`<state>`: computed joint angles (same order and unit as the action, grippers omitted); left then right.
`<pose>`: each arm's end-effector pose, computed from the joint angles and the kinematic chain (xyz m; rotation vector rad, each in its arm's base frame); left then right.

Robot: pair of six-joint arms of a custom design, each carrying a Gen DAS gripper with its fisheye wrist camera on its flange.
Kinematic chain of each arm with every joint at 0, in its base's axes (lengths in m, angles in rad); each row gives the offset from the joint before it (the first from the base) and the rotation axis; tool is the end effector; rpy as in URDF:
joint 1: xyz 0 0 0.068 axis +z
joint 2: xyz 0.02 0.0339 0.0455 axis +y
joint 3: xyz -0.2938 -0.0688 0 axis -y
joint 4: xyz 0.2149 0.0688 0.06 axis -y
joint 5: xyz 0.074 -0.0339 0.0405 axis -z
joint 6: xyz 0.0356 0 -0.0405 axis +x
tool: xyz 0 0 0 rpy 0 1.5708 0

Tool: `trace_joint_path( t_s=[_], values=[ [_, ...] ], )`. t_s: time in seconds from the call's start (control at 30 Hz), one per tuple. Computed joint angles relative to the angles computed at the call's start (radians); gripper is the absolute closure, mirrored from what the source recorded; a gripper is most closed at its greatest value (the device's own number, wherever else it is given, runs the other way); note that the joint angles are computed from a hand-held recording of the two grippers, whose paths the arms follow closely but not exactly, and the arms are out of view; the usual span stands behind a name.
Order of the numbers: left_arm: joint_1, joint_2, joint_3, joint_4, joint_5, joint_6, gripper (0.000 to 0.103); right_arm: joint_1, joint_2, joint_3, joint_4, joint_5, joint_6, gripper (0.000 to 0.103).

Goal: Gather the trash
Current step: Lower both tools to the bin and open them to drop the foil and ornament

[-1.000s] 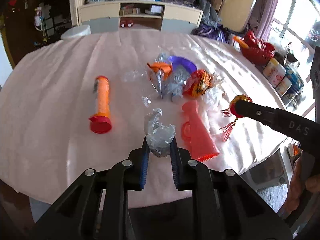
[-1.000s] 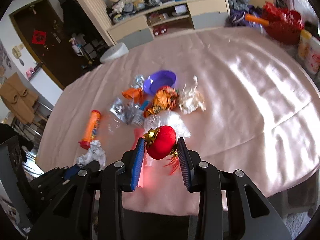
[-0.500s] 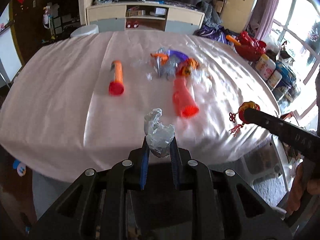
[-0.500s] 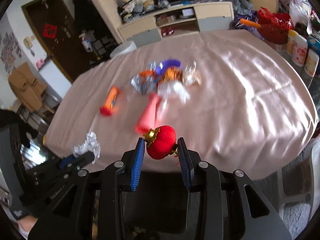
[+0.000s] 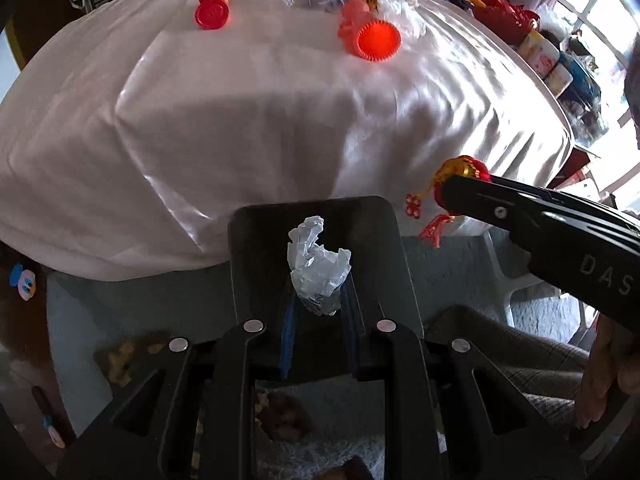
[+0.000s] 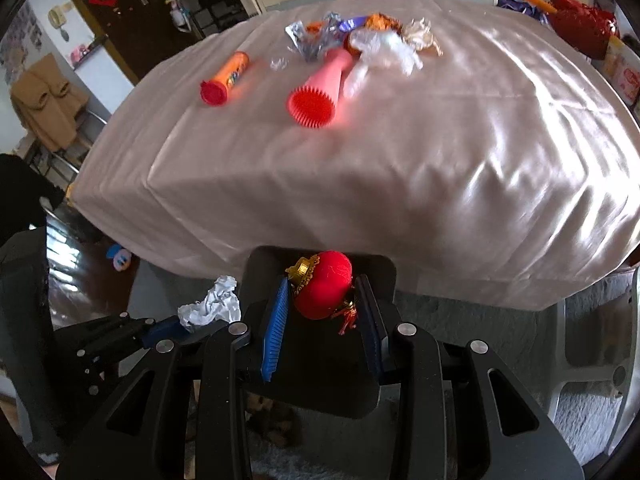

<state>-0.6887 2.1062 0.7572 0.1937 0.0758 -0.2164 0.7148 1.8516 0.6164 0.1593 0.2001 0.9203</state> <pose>0.2453 -0.2054 0.0696 0.6719 2.6972 -0.3510 0.2165 0.1786 0.1168 0.3379 2.6231 0.3057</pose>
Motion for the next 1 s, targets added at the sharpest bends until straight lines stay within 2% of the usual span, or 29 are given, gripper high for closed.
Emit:
trace_joint_path(
  t_s=[0.2, 0.3, 0.37, 0.83, 1.0],
  values=[
    [0.01, 0.027, 0.007, 0.008, 0.013, -0.003, 0.08, -0.004, 0.03, 0.017, -0.001, -0.019, -0.002, 0.066],
    [0.004, 0.025, 0.008, 0.007, 0.0, -0.003, 0.067, -0.009, 0.027, 0.012, 0.001, -0.024, -0.001, 0.064],
    [0.004, 0.02, 0.011, 0.002, -0.004, -0.001, 0.063, -0.016, 0.022, 0.005, 0.007, -0.029, 0.003, 0.055],
    [0.029, -0.047, -0.024, 0.022, -0.034, -0.008, 0.063, -0.096, -0.126, -0.077, 0.022, 0.0, 0.003, 0.055],
    [0.058, -0.071, 0.009, -0.015, -0.043, 0.011, 0.063, -0.139, -0.161, -0.069, -0.002, 0.004, -0.025, 0.055]
  ],
)
